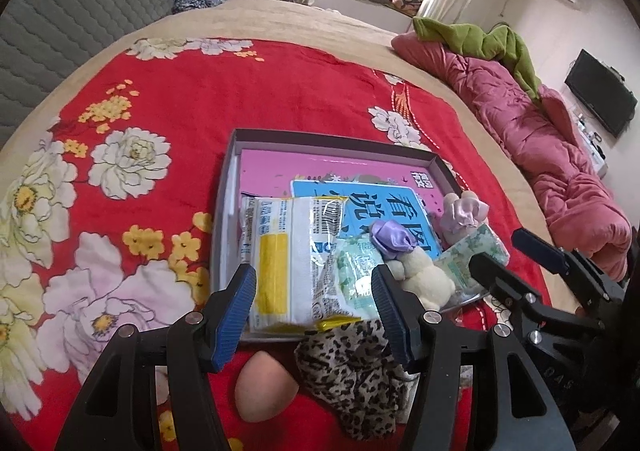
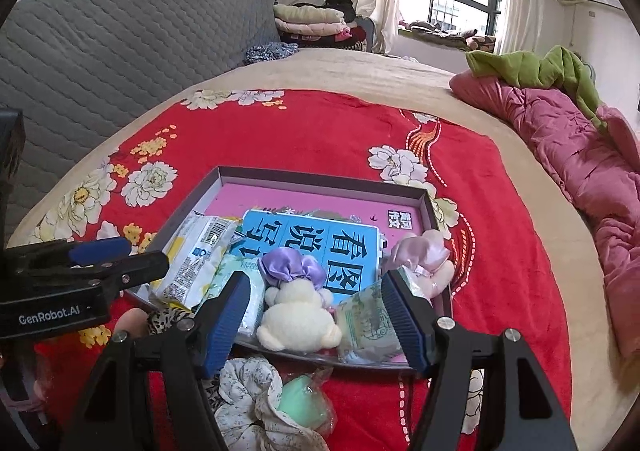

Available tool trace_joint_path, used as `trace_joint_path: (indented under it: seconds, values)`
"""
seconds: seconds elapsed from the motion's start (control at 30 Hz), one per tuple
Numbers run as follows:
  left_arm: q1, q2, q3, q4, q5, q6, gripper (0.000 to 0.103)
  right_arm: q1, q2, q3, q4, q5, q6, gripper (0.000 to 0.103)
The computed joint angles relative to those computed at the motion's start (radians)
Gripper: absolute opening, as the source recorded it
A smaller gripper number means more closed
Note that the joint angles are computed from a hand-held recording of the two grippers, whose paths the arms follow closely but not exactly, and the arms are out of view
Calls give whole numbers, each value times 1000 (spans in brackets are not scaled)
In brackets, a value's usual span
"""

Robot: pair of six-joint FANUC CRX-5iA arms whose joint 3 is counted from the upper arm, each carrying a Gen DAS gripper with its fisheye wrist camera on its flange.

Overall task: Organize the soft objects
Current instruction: 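Withdraw both open tools up and away from the box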

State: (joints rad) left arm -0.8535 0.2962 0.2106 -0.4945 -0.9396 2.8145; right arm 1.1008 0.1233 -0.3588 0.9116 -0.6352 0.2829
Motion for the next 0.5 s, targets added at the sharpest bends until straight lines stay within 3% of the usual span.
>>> trace_joint_path:
  seconds: [0.1, 0.5]
  values:
    - [-22, -11, 7, -43, -38, 38, 69, -3, -13, -14, 26, 12, -29, 68]
    - [-116, -36, 62, -171, -180, 138, 74, -25, -94, -77, 118, 53, -120, 72]
